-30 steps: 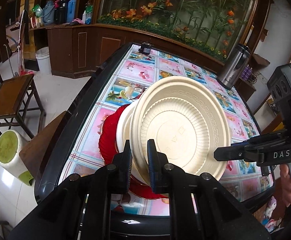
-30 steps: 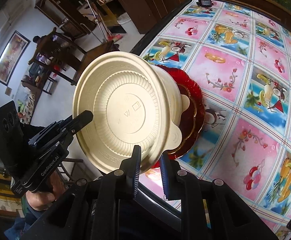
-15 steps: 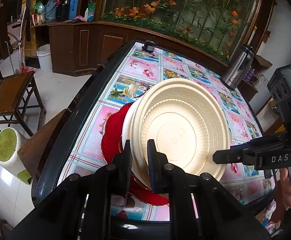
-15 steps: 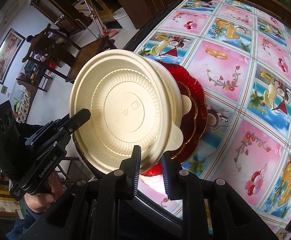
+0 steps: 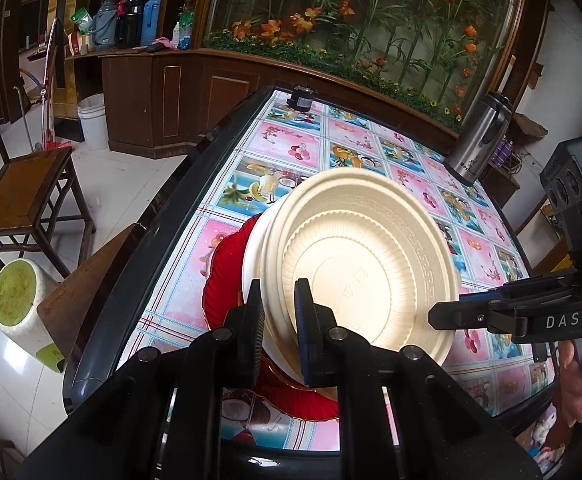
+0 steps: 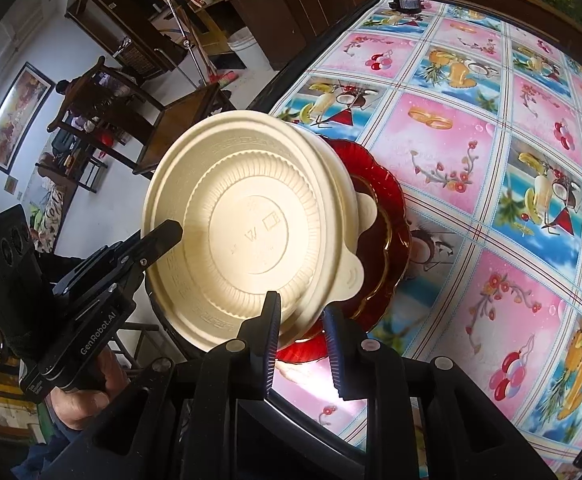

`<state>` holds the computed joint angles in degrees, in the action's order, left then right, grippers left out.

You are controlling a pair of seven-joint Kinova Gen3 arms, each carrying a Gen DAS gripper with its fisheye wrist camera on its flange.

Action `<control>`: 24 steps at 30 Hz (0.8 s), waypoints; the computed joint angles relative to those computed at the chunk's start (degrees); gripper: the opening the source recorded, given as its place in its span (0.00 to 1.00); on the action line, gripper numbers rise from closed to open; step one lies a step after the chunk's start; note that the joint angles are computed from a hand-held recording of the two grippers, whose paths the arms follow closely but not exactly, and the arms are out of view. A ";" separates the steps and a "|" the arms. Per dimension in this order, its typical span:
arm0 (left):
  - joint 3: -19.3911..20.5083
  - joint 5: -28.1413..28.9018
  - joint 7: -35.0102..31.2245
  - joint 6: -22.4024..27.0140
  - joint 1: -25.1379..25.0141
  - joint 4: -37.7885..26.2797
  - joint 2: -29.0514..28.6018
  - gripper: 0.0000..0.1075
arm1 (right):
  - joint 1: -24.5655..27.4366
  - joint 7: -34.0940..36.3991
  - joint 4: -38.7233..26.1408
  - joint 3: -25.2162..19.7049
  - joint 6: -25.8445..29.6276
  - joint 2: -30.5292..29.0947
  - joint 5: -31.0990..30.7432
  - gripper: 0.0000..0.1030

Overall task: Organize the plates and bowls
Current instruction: 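Lower the beige bowl into the white bowl atop the stack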

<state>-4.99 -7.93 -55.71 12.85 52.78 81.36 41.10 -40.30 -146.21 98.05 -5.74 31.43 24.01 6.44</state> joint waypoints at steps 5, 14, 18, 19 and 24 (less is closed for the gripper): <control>-0.52 -0.29 0.40 0.30 0.45 -0.48 0.11 0.11 | 0.24 0.01 0.93 -0.05 -0.84 -0.58 -0.21 0.23; -4.07 -2.16 3.72 0.79 3.01 -0.76 0.28 0.21 | -0.17 -1.53 2.24 0.53 -2.19 -1.86 0.95 0.27; -4.41 -2.97 4.53 1.27 3.19 -1.01 0.39 0.27 | -0.27 -2.18 2.95 0.60 -3.11 -2.31 1.36 0.27; -4.64 -3.18 4.82 1.30 3.34 -1.03 0.42 0.30 | -0.24 -2.24 3.14 0.56 -3.30 -2.45 1.39 0.27; -6.89 -4.08 6.87 0.49 5.15 -0.47 0.39 0.42 | -0.29 -2.93 3.95 0.56 -4.25 -2.78 1.53 0.27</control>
<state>-11.88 -12.01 -48.84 13.34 57.93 80.89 41.49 -40.59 -149.14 101.99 -5.18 27.18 21.23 7.97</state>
